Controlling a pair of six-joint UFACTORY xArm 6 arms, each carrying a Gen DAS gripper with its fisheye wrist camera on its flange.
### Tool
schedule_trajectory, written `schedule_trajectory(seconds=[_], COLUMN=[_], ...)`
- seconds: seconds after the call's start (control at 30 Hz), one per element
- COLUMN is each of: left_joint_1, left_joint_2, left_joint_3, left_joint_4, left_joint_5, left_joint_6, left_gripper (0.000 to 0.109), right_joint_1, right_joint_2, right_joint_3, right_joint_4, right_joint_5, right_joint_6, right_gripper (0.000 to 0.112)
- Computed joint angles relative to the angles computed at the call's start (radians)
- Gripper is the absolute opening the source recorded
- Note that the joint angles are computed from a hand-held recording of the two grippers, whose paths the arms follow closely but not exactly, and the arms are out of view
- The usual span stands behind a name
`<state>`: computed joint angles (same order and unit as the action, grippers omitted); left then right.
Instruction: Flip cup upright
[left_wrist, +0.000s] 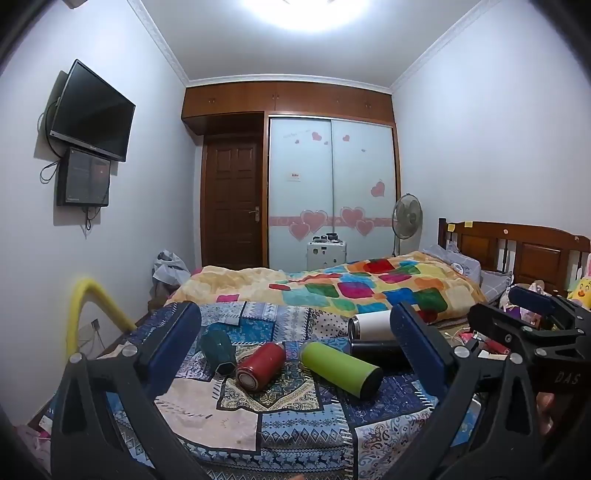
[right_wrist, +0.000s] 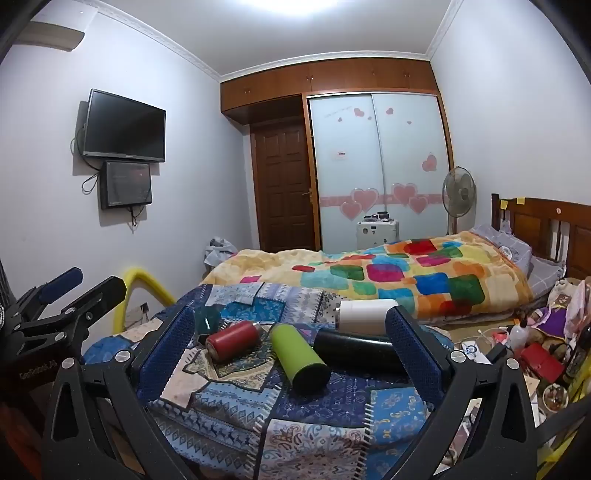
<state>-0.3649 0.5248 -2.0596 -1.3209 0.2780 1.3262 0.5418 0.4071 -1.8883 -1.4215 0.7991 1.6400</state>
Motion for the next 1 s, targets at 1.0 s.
schedule_trajectory(seconds=[1.0], left_joint_1=[0.002], left_joint_2=[0.032], left_joint_3=[-0.033], left_joint_4=[0.003], left_joint_5=[-0.018], left_joint_6=[-0.001], left_gripper=[0.103], right_joint_1=[0.009], right_joint_2=[0.031], right_joint_3=[-0.048], right_joint_4=[0.019], right_joint_5=[0.012], right_joint_6=[-0.023], right_gripper=[0.103])
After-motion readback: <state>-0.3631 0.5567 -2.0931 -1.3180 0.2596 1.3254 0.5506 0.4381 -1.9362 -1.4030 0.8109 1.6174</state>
